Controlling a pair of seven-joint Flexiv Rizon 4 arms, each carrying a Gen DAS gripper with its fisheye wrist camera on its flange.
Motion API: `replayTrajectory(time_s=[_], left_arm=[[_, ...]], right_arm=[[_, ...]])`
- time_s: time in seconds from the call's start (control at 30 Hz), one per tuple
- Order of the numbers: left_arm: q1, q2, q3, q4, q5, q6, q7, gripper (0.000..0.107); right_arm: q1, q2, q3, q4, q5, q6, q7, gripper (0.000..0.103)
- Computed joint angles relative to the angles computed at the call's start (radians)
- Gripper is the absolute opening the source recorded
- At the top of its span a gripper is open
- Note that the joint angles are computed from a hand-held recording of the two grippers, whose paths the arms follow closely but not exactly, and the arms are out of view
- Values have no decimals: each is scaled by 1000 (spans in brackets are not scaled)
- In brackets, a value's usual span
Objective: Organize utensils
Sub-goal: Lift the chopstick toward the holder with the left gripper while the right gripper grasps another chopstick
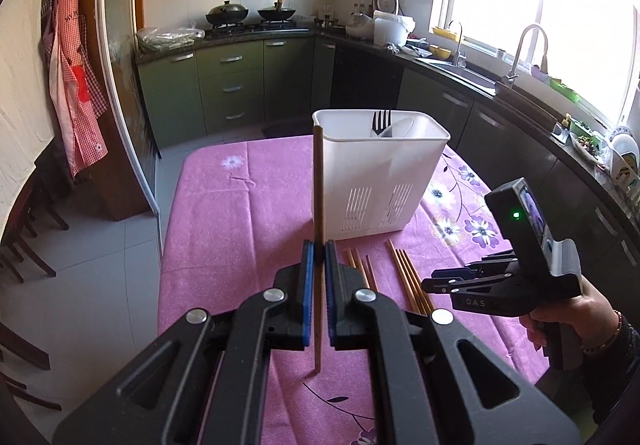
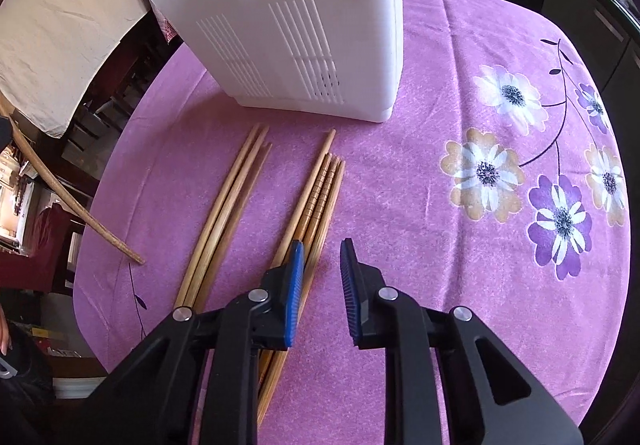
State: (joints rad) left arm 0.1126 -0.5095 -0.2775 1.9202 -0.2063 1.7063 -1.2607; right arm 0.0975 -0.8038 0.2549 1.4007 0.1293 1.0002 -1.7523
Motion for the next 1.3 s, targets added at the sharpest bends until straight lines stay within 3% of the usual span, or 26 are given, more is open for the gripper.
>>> replayTrajectory(time_s=[0.47,0.73,0.97,1.07,1.3], left_arm=[[62,12,-60,36,35,27,2,6],[71,15,-67,41,44,26,5,6],[47,21,-38,39,38,20,1,6],[40,24,-28,38,34,12,4,6],[24,24,-14,32,22,7,11,6]], right_arm=[[112,-11,-87,16,-152,5,123,15],[154,-33,-105,-22,-220,-51,168,15],[128,-51,-74,-55,-195,-32,164,6],[97,-10,-52,-15,-156,51,143,6],[-7,146,11,201,-82,434,65,6]])
